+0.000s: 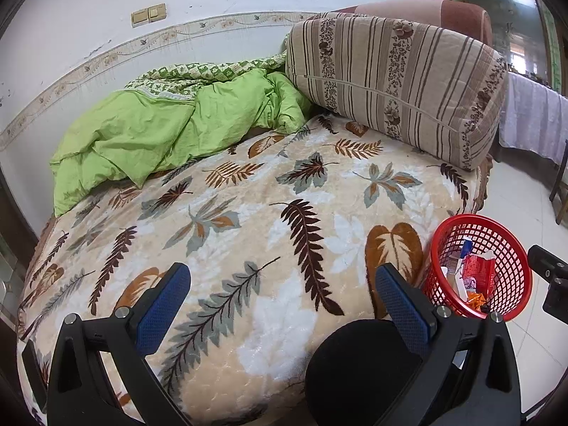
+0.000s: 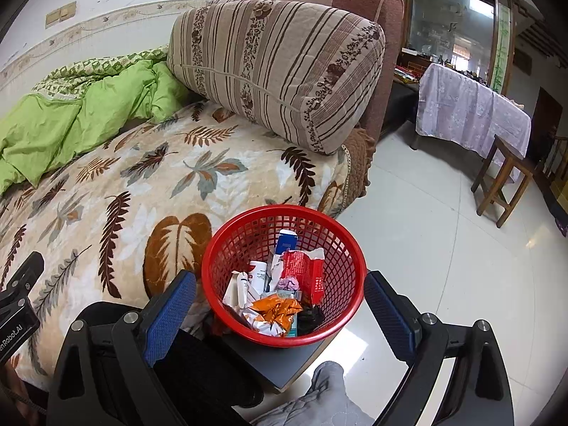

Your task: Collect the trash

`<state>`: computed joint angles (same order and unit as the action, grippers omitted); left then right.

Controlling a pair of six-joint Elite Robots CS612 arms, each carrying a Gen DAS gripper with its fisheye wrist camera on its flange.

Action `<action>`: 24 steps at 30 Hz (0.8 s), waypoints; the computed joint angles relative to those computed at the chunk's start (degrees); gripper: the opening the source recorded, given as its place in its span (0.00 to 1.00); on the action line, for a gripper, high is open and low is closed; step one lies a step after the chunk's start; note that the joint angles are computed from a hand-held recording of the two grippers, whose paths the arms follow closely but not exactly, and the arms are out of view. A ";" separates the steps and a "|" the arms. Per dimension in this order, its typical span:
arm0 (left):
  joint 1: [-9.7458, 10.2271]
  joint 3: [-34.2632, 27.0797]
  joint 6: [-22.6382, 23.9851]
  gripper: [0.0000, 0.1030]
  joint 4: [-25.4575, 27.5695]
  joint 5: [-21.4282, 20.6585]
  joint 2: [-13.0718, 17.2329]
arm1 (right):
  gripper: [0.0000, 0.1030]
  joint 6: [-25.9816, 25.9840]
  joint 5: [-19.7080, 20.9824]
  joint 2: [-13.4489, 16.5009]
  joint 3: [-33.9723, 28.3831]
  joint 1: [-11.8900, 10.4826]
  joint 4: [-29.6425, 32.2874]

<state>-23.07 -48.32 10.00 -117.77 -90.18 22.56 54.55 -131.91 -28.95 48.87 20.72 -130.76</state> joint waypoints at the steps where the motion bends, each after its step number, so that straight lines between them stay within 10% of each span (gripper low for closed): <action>1: 0.00 0.02 0.01 1.00 0.03 -0.09 0.00 | 0.94 -0.09 0.04 0.03 -0.04 -0.01 -0.04; 24: -0.19 -0.27 0.13 1.00 0.09 0.02 0.07 | 0.94 0.14 0.89 0.16 -0.15 -0.17 0.26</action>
<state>-23.26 -48.59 10.12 -117.68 -90.16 22.63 54.69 -131.03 -28.80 48.71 20.56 -130.50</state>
